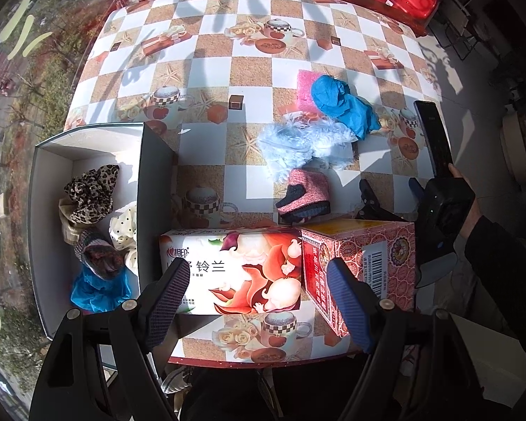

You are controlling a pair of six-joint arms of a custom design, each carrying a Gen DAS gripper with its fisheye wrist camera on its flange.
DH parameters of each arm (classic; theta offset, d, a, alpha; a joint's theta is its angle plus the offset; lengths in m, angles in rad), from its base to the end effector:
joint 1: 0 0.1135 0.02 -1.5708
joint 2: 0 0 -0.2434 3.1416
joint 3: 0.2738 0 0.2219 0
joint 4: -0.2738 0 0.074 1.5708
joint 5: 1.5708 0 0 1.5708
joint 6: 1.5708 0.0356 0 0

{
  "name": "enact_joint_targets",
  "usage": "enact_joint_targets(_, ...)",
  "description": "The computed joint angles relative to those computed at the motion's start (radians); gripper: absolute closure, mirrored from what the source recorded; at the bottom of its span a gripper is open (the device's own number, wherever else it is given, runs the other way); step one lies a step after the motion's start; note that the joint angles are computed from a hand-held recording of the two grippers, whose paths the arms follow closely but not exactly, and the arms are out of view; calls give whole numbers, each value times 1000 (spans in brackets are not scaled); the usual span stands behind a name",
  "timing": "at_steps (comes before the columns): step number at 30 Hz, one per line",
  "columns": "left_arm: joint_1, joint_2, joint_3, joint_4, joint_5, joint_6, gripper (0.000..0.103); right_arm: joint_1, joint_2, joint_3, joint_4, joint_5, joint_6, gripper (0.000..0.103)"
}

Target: Organize soft objects

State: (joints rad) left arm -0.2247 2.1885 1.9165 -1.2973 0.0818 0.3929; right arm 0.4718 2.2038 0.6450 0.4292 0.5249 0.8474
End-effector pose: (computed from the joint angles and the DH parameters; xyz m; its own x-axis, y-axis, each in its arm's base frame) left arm 0.3728 -0.0882 0.2028 -0.8155 0.5778 -0.0327 0.5785 0.8122 -0.0749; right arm 0.2498 0.1074 0.0021 -0.6851 0.3787 -0.6223 0.4696 0.8827 0.0201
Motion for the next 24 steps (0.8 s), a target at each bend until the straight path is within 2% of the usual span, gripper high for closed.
enact_joint_targets(24, 74, 18, 36, -3, 32, -31, 20, 3, -2, -1, -2, 1, 4, 0)
